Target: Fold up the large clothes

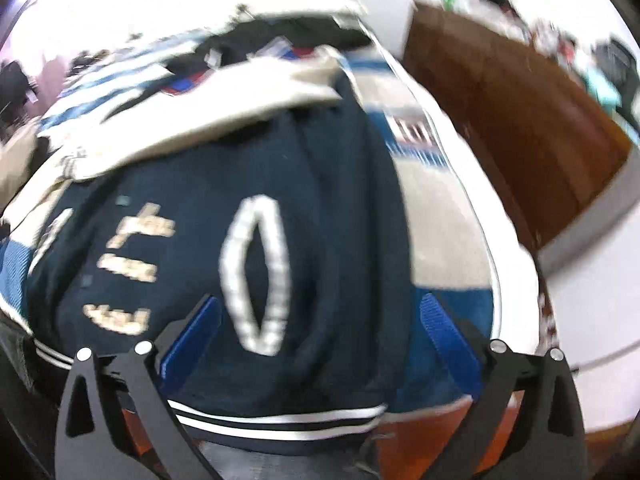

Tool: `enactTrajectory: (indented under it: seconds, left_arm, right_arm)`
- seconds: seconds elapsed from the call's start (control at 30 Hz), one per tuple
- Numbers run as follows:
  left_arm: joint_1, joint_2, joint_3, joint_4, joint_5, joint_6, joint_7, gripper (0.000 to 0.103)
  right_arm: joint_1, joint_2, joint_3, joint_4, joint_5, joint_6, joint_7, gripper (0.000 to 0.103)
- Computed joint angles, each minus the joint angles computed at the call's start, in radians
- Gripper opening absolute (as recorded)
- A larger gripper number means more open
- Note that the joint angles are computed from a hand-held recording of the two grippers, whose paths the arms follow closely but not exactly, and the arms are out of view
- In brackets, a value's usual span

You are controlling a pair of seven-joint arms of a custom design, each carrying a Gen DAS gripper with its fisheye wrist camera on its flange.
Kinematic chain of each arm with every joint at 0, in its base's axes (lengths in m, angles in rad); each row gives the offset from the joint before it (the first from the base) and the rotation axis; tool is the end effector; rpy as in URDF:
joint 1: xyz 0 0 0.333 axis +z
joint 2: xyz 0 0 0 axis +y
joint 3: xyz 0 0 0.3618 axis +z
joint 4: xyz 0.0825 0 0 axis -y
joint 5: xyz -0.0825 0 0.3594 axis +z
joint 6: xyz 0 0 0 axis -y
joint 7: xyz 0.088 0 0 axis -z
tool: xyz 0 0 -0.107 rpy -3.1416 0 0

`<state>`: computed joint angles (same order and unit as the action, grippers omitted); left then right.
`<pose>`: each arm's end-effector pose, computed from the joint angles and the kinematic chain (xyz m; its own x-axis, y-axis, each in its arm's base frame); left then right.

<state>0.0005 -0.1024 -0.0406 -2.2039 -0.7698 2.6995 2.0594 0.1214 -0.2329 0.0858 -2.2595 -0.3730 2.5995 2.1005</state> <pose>0.5255 0.0017 0.5435 -0.0534 -0.9294 0.3651 -0.7893 -0.1847 -0.5856 0.4747 0.1111 0.5759 -0.0719 -0.9959 0.0544 -0.8065 0.0260 -0.5907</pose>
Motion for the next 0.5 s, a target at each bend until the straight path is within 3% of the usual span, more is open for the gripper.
enactTrajectory:
  seconds: [0.13,0.23,0.33,0.4,0.5]
  left_arm:
    - [0.067,0.004,0.060,-0.012,-0.062,0.020,-0.075,0.097]
    - [0.115,0.049,0.106,0.018,-0.322,-0.002,-0.011,0.097]
    - [0.170,0.099,0.102,0.047,-0.560,0.013,0.042,0.097]
    - [0.201,0.131,0.088,0.063,-0.633,0.016,0.039,0.097]
    - [0.224,0.164,0.061,0.080,-0.618,0.051,-0.012,0.097]
  right_arm:
    - [0.091,0.031,0.022,-0.010,0.087,0.118,-0.075,0.098]
    - [0.159,0.082,0.048,0.027,0.137,0.135,-0.155,0.098]
    - [0.209,0.105,0.070,0.042,0.159,0.132,-0.187,0.098]
    - [0.246,0.107,0.067,0.039,0.222,0.150,-0.245,0.098]
    - [0.264,0.097,0.080,0.026,0.229,0.148,-0.230,0.098]
